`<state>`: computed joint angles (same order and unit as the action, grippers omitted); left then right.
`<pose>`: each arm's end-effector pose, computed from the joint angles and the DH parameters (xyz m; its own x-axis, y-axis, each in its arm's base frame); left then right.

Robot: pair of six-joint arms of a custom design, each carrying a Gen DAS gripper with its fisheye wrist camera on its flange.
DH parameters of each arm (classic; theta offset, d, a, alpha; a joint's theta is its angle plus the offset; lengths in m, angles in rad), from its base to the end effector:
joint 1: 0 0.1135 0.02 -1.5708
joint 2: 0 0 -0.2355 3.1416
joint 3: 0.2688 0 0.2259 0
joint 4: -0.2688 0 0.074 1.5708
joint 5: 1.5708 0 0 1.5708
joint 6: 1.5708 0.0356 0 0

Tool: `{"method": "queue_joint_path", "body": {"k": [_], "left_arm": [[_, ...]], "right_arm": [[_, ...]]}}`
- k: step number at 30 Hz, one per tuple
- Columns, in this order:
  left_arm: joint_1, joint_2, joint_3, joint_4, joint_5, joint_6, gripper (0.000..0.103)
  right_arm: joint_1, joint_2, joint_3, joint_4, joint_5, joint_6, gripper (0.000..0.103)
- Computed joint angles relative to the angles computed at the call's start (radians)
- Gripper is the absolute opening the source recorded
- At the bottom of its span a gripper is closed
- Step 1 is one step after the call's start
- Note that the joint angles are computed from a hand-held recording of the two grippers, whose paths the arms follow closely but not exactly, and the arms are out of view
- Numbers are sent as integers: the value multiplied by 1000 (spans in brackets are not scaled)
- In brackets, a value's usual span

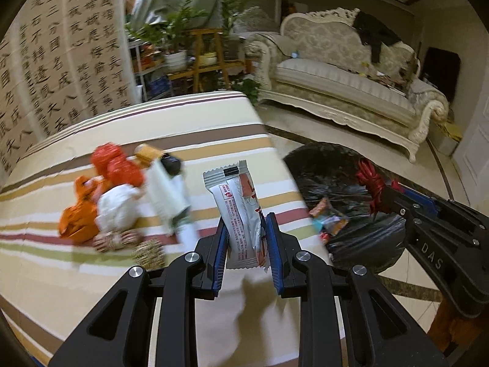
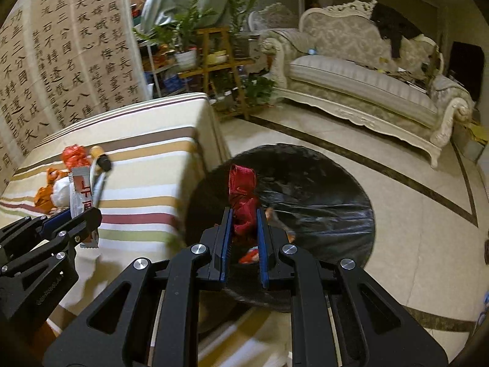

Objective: Collect trash
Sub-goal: 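Carry the sachet and red bag with both tools over the black bin, then open both tools to drop the sachet and red bag into the bin, then move both open tools back over the trash pile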

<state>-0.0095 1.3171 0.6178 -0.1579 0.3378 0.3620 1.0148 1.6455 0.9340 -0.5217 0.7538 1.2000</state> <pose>0.2365 -0.0140 0.1659 -0.6270 0.3401 -0.7009 0.4790 0.8778 -0.0025 0.1657 0.2206 0.1573 -0.6461 0.2477 -0.7219 0.2831 0.9562 0.0747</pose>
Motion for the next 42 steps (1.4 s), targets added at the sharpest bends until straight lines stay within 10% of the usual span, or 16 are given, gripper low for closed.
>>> {"method": "queue_joint_path", "body": {"k": [24, 29, 42], "left_arm": [[-306, 223, 98, 106, -195, -90, 27], [-299, 218, 97, 107, -187, -100, 49], [-239, 182, 109, 70, -138, -113, 60]], "right_arm": [[-154, -96, -224, 188, -61, -53, 16], [-167, -85, -226, 208, -72, -60, 25], [-158, -117, -232, 168, -50, -29, 26]]}}
